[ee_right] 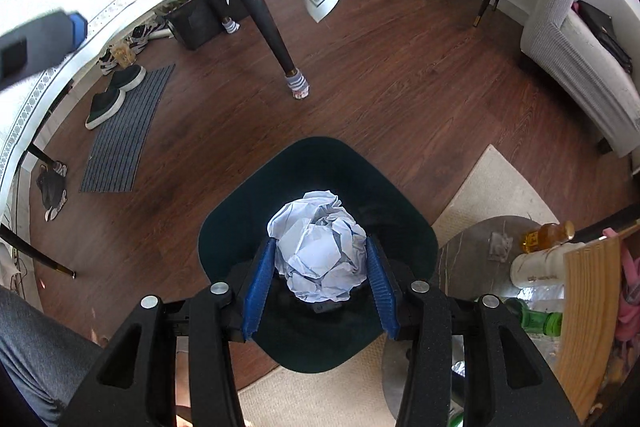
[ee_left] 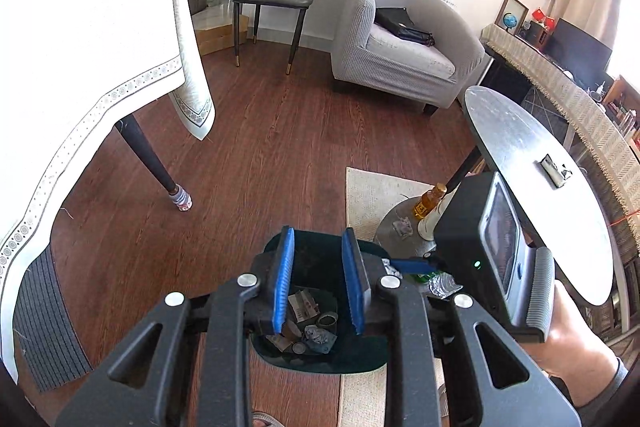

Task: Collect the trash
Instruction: 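Carry the white cap and paper ball over the bin and release both, then move the right gripper to the black tissue pack and grasp its white lid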

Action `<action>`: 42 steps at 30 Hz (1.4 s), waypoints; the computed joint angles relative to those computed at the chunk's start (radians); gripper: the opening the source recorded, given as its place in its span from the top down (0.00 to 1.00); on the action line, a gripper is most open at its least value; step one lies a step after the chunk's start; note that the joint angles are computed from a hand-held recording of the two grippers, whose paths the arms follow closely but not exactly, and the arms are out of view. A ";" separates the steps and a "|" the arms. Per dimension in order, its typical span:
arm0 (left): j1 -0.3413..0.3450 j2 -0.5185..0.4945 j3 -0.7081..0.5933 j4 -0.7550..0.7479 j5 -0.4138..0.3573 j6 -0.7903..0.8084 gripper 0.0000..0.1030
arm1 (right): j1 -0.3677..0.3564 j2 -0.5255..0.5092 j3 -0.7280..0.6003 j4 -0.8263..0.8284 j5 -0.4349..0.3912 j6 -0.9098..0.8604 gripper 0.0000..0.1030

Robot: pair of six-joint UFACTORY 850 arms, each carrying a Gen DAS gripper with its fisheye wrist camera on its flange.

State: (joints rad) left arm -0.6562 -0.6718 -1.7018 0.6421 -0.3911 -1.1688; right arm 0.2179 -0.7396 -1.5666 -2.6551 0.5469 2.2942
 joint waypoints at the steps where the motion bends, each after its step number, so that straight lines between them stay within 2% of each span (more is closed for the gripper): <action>1: 0.000 0.002 -0.001 0.009 0.001 -0.009 0.75 | 0.005 0.000 0.006 -0.041 -0.010 0.025 0.44; 2: 0.000 0.004 0.000 0.020 0.004 -0.021 0.75 | 0.012 0.005 0.017 -0.079 -0.026 0.052 0.40; 5: -0.001 0.007 -0.005 0.045 0.005 -0.052 0.75 | 0.014 0.015 0.033 -0.102 -0.024 0.057 0.40; 13: -0.010 0.014 -0.029 0.129 0.000 -0.126 0.75 | 0.004 0.050 0.061 -0.038 -0.025 -0.020 0.40; 17: -0.014 0.020 -0.035 0.157 0.014 -0.153 0.76 | -0.013 0.073 0.076 0.055 -0.008 -0.104 0.40; 18: -0.016 0.020 -0.037 0.167 0.018 -0.163 0.76 | -0.017 0.084 0.084 0.082 -0.011 -0.127 0.41; 20: -0.021 0.017 -0.050 0.185 0.015 -0.177 0.76 | -0.027 0.101 0.096 0.138 -0.007 -0.177 0.48; 23: -0.026 0.012 -0.067 0.214 0.018 -0.203 0.76 | -0.041 0.129 0.112 0.222 -0.004 -0.254 0.51; 34: -0.049 -0.052 -0.182 0.153 0.018 -0.108 0.75 | -0.101 0.226 0.168 0.427 -0.040 -0.429 0.59; 42: -0.071 -0.141 -0.326 0.037 0.003 0.026 0.70 | -0.166 0.261 0.186 0.509 -0.052 -0.483 0.59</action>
State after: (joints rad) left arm -0.7270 -0.8128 -2.0276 0.6794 -0.3886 -1.1427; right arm 0.0517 -0.4784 -1.3809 -2.1461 0.4946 1.8109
